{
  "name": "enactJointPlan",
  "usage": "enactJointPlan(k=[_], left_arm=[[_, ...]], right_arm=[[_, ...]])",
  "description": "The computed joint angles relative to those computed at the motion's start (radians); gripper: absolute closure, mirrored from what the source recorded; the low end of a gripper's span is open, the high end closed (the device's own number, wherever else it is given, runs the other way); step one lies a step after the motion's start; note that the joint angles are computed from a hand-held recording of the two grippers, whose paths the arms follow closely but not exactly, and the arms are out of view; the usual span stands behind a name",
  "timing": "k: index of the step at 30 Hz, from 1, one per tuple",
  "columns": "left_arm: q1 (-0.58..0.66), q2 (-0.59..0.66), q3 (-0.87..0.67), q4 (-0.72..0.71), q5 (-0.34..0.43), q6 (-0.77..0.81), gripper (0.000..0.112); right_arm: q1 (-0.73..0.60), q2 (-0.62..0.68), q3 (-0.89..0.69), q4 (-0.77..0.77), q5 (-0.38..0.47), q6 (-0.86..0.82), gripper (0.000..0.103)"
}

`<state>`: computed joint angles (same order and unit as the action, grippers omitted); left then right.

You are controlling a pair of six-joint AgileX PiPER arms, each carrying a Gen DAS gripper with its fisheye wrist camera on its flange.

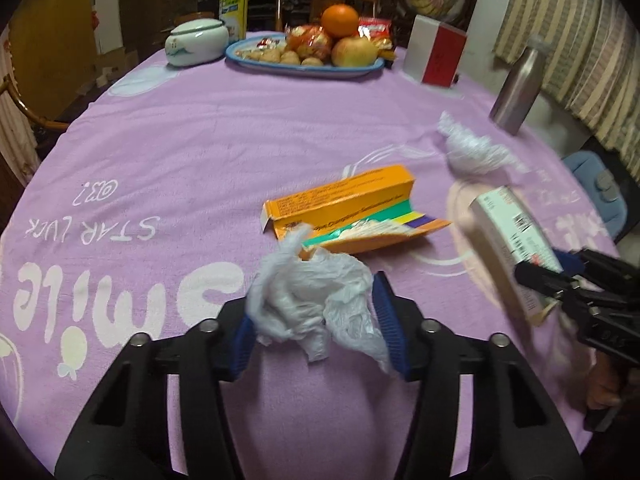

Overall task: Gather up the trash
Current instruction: 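Close the left tool on the plastic bag while the right tool grasps the white medicine box, then carry the plastic bag and white box toward the red wastebasket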

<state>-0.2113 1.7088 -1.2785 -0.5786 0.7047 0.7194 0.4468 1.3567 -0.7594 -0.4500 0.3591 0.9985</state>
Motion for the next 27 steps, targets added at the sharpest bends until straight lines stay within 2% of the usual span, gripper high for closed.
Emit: enactJointPlan(k=[5, 15, 20, 27], left_arm=[[0.077, -0.025, 0.026, -0.158, 0.068, 0.106, 0.063], [0.205, -0.176, 0.116, -0.144, 0.104, 0.147, 0.063], [0.287, -0.265, 0.159, -0.164, 0.133, 0.191, 0.063], [0.449, -0.386, 0.207, -0.238, 0.253, 0.294, 0.063]], right_arm=[[-0.008, -0.016, 0.014, 0.022, -0.015, -0.017, 0.062], [0.011, -0.121, 0.097, -0.008, -0.094, 0.078, 0.062], [0.114, -0.174, 0.096, -0.189, -0.032, 0.29, 0.063], [0.305, -0.251, 0.064, -0.366, 0.107, 0.498, 0.063]])
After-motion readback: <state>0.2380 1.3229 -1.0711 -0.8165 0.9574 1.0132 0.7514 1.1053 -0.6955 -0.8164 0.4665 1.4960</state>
